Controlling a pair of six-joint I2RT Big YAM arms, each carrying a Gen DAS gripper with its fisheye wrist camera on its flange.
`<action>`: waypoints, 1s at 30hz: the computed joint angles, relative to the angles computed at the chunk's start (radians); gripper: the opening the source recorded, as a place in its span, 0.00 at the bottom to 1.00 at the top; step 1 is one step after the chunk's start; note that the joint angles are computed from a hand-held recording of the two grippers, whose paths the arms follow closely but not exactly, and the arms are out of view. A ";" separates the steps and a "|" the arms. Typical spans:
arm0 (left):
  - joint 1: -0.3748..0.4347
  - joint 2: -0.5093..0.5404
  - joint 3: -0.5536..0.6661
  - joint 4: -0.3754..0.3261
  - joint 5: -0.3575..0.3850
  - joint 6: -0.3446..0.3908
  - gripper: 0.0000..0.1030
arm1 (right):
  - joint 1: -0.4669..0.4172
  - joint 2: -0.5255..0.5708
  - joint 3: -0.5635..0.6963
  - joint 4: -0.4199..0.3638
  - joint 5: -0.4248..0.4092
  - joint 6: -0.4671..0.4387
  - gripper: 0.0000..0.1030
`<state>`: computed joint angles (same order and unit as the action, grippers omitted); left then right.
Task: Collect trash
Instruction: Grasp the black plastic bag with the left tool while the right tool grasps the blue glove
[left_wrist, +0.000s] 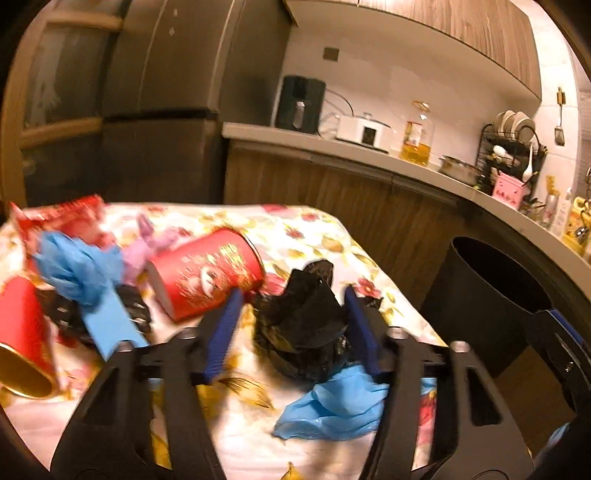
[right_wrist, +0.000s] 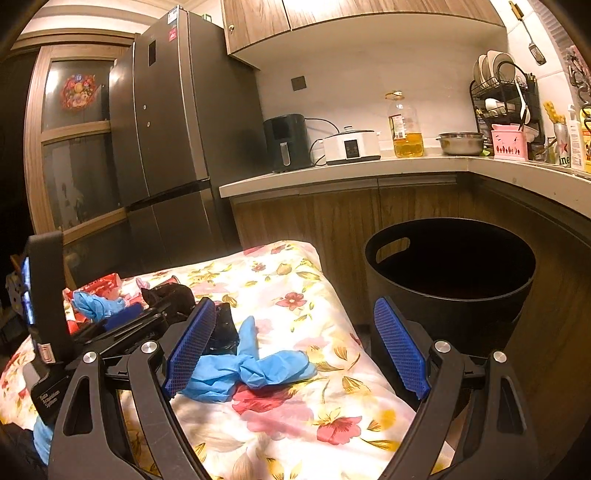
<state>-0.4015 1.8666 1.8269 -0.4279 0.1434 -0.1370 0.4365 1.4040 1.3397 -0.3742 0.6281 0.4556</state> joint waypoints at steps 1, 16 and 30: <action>0.003 0.007 0.009 -0.010 0.015 -0.007 0.32 | 0.000 0.005 0.004 0.000 -0.003 -0.002 0.83; 0.058 -0.119 -0.159 0.178 0.043 -0.127 0.04 | -0.001 0.111 0.085 -0.043 -0.068 -0.028 0.76; 0.099 -0.225 -0.264 0.227 0.019 -0.155 0.04 | -0.017 0.216 0.170 -0.174 -0.167 -0.002 0.75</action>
